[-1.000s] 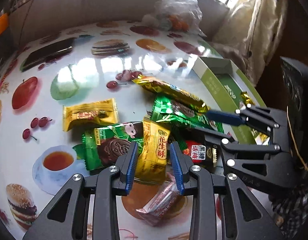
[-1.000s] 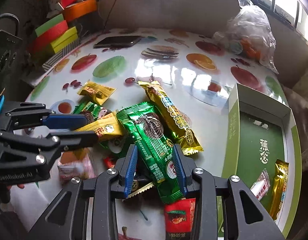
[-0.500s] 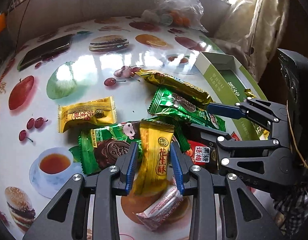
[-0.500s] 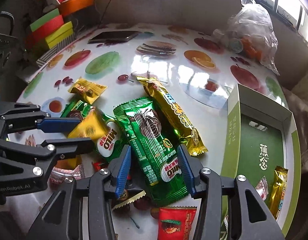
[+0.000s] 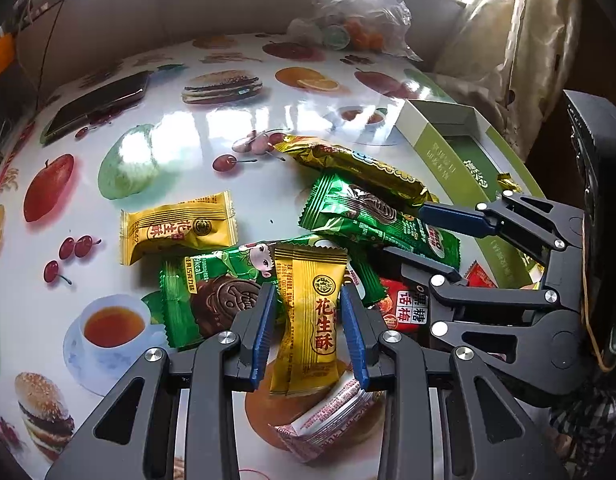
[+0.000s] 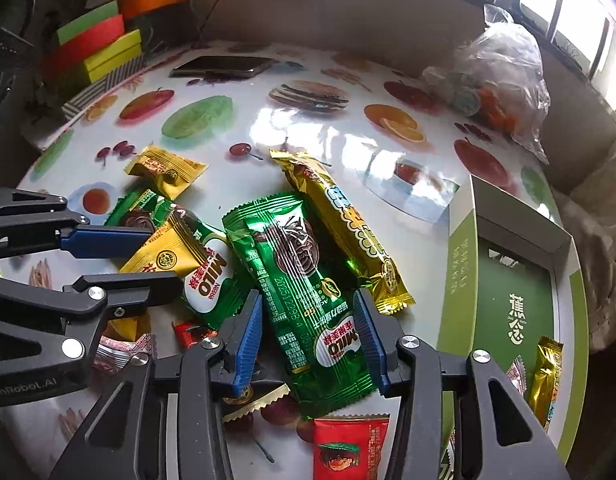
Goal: Organize snacks
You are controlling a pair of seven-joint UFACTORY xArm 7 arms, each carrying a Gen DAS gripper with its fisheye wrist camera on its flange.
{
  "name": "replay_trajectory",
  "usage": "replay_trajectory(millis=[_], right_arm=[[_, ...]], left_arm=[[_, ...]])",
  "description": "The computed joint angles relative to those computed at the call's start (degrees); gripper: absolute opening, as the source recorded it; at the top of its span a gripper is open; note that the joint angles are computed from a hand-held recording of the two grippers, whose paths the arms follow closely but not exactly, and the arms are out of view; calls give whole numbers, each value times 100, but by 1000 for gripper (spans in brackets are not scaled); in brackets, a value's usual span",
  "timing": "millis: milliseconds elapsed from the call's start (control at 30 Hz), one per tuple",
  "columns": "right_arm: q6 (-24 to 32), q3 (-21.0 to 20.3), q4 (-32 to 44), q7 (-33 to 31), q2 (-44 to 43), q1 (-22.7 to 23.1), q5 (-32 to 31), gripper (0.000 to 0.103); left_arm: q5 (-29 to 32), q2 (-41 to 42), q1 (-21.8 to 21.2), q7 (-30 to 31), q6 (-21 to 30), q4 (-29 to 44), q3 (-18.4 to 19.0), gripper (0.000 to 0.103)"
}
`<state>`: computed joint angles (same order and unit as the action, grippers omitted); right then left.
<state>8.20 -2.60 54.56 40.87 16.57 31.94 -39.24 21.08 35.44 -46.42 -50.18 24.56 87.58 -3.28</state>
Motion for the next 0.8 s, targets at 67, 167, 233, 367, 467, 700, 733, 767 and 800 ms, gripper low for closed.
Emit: replay_trajectory(millis=[67, 167, 233, 367, 467, 700, 733, 767, 800], right_arm=[[15, -85, 3, 139, -8, 82, -120, 42], [-12, -122, -5, 291, -14, 105, -216, 40], [-97, -175, -29, 431, -42, 143, -351, 34], [-33, -186, 13, 608, -46, 184, -552, 32], [-80, -128, -10, 661, -60, 111, -561, 31], [-188, -185, -52, 928, -116, 162, -815, 22], [-184, -185, -50, 952, -117, 163, -846, 22], [-205, -218, -55, 1032, -122, 185, -916, 21], [-232, -244, -68, 1119, -135, 200, -979, 21]], left_arm=[[-35, -9, 27, -9, -75, -38, -17, 34], [-24, -23, 6, -27, -115, -69, 15, 33], [29, -37, -37, -83, -124, -97, 71, 30], [72, -61, -45, -137, -159, -132, 86, 28], [125, -104, -56, -180, -212, -183, 107, 28], [229, -196, -88, -348, -288, -259, 164, 28], [234, -199, -79, -352, -292, -256, 155, 28], [240, -207, -75, -364, -296, -261, 153, 28], [257, -210, -86, -389, -298, -259, 163, 28]])
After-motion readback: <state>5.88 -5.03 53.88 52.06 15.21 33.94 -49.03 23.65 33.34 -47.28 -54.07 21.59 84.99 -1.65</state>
